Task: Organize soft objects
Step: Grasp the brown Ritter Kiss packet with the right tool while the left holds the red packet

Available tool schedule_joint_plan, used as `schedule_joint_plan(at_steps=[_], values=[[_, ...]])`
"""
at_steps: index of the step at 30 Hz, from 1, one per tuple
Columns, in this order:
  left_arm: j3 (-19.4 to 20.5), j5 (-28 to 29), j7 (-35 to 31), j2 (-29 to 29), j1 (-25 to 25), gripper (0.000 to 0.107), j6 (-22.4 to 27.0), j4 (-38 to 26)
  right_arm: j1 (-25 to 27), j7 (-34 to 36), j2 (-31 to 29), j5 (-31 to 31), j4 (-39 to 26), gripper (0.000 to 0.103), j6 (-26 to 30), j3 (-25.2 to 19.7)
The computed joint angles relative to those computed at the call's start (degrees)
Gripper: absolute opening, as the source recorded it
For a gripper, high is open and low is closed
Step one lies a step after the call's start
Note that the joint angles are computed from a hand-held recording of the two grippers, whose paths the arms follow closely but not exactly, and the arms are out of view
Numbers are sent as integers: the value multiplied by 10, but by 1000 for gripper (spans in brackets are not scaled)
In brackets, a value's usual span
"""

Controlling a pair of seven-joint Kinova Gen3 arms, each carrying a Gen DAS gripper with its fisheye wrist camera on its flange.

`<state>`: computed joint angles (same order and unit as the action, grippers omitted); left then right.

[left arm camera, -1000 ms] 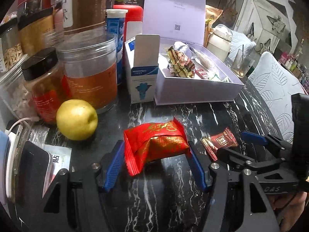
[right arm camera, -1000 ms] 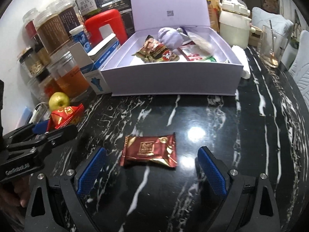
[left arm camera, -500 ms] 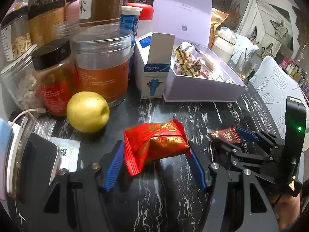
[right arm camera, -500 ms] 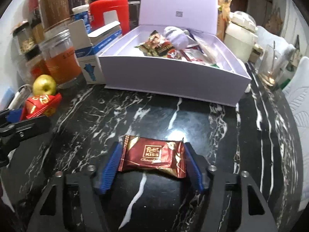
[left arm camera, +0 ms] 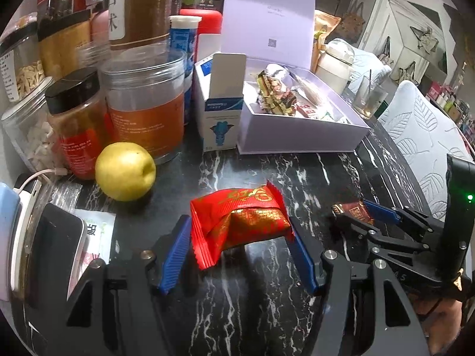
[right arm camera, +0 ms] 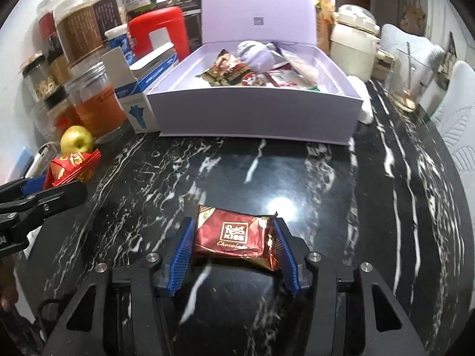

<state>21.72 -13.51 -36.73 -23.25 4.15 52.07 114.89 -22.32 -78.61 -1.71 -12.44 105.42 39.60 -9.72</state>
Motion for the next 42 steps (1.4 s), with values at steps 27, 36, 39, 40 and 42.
schedule_joint_plan(at_steps=[27, 36, 39, 40, 42], values=[[-16, 44, 16, 28, 52, 63, -18, 9, 24, 66, -89, -83, 63, 52, 18, 53], [2, 21, 30, 45, 35, 63, -22, 7, 35, 76, -79, -96, 60, 52, 31, 57], [14, -5, 49, 60, 33, 63, -14, -1, 39, 79, -75, -102, 58, 52, 34, 59], [19, -17, 58, 68, 33, 63, -9, -5, 41, 80, -74, -102, 57, 52, 35, 59], [43, -55, 90, 88, 32, 63, 19, -19, 43, 82, -72, -103, 56, 52, 36, 58]])
